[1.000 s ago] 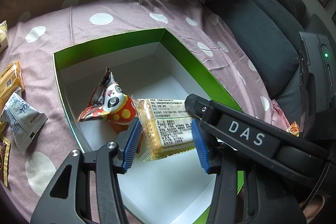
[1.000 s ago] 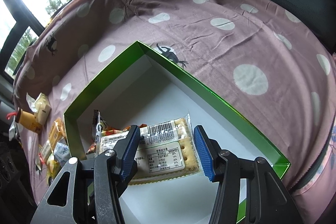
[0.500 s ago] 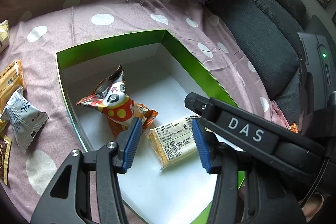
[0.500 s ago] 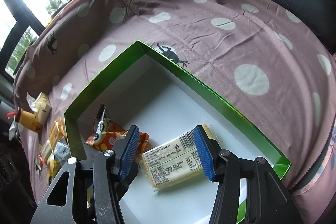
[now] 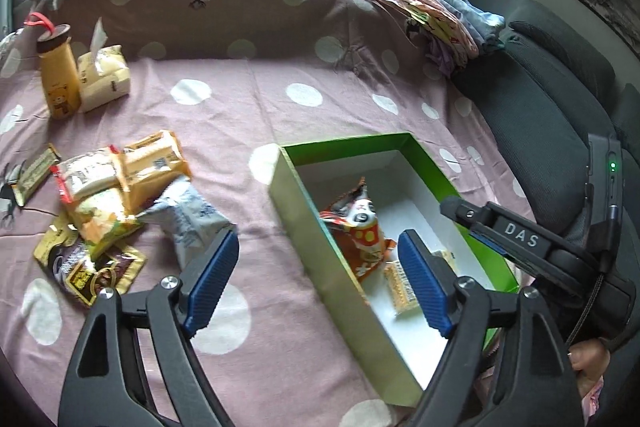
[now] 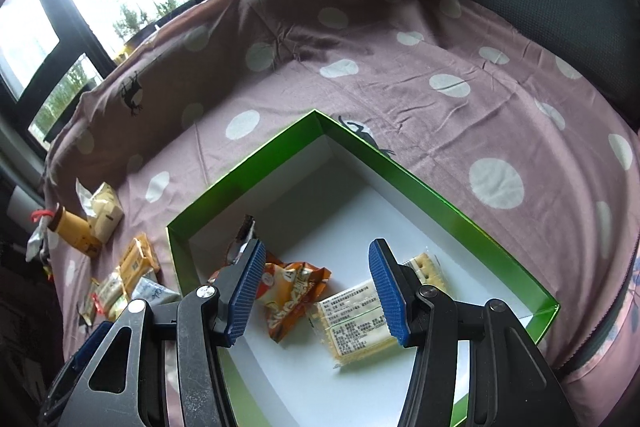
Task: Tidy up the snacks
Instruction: 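Move both tools back over the remaining snack pile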
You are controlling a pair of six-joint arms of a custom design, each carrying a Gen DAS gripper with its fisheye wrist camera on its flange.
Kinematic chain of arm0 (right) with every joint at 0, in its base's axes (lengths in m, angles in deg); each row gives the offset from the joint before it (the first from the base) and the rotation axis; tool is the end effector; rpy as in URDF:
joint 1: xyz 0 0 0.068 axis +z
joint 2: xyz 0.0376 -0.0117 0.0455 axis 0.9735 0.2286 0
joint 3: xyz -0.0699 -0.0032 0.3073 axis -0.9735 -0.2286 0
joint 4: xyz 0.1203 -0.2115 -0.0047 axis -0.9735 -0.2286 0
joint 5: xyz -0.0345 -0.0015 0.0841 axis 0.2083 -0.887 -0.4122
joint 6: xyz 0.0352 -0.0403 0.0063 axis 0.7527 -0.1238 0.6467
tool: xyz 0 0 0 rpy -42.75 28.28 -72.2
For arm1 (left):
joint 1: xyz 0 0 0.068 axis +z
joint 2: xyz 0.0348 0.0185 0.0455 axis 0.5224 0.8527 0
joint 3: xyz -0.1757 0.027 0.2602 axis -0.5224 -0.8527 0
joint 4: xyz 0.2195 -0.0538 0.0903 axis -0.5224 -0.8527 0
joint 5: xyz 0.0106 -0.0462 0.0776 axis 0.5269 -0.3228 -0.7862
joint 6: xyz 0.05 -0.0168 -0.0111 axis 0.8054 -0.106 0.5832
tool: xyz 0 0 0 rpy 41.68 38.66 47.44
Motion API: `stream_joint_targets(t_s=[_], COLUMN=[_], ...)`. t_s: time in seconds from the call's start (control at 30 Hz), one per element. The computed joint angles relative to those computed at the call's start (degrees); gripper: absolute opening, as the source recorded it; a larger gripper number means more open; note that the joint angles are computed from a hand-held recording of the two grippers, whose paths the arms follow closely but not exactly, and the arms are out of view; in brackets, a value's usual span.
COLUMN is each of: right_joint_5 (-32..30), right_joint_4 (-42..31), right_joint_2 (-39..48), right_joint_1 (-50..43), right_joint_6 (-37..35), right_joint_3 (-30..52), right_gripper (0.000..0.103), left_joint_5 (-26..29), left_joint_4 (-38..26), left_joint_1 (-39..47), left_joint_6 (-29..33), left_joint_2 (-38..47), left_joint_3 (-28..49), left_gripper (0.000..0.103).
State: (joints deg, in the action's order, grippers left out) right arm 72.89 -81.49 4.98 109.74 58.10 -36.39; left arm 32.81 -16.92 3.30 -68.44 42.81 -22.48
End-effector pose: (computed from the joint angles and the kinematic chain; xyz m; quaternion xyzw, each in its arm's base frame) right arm 0.2298 0.1290 0.1744 0.3135 0.8789 0.0500 0.3561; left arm 0.2841 -0.1615 0.1825 0.1573 0.9018 -0.2411 0.3223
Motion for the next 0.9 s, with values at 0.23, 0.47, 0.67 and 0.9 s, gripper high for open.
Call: stream_joint_targets(t_s=[0.23, 0.47, 0.67, 0.9], right_joint_5=[3.34, 0.61, -10.58, -23.89], right_joint_4=[-3.20, 0.53, 8.86, 10.39], right_joint_2=[4.26, 9.69, 16.59, 29.37], right_joint_1=[4.79, 7.31, 9.01, 9.12], right_joint_6=[-2.19, -8.02, -15.85, -17.19], right_joint_3=[7.28, 12.85, 18.14, 30.61], right_gripper=[0.061, 0.063, 0.073, 0.073], left_joint_5=[-4.49, -1.29, 9.19, 5.64], left_joint_4=[4.71, 6.56, 0.13, -5.62], left_joint_1=[12.51, 25.91, 32.53, 31.15], left_joint_6=[1.16, 0.96, 1.10, 3.84], left_joint_2=[-4.60, 0.42, 6.22, 11.42], left_joint_3=[-8.07, -8.36, -3.46, 0.50], left_gripper=[0.096, 0.096, 0.096, 0.088])
